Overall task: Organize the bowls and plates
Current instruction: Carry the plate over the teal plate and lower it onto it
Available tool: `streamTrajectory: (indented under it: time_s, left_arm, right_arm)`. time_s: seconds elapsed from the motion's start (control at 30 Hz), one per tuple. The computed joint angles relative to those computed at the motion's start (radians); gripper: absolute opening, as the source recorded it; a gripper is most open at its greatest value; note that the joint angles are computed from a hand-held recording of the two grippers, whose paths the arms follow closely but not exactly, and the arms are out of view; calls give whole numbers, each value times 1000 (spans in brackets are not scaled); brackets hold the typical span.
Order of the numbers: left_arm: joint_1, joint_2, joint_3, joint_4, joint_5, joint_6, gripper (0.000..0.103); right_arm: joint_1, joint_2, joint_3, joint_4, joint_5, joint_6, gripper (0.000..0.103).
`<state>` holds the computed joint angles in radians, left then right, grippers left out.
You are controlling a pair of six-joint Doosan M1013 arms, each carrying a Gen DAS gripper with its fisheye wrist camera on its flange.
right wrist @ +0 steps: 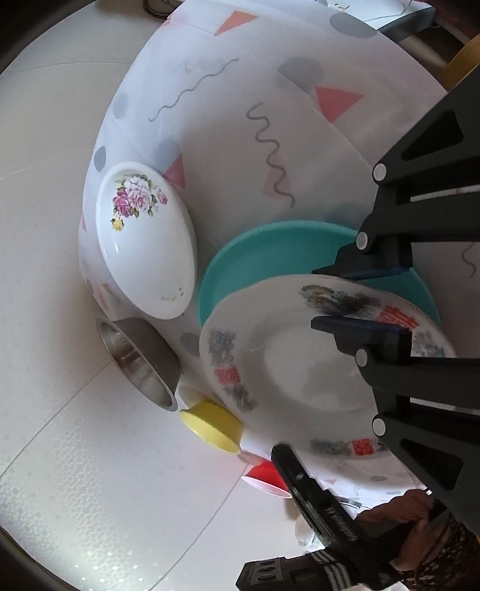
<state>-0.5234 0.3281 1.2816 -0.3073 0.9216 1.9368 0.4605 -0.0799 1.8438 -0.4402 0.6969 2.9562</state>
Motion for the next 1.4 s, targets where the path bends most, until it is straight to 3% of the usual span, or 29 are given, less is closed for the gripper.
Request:
streamTrajectory:
  time_s: [0.2,0.6,0.87,1.13,1.33,1.4]
  left_arm:
    - [12,28,-21,31,61,-43,21]
    - [2,26,-10,13,73,-31,17]
    - [16,39,-27,-18,121,-54,22]
    - [9,18,-13,64,110,-101,47]
    - [14,0,-12,81,115,-131,62]
    - [15,-9,-9,82,105,-128,63]
  right_arm:
    - [3,-3,0,-3,-1,-8,18]
    - [-2,-6,1,-46,31,39,19]
    - [0,7,-18,-32,70,21,22]
    - [6,13,-29,-29,105,50,28]
    - [38,36,-79,-63,229,57,32]
    - [47,43,-95,-75,271,57,33]
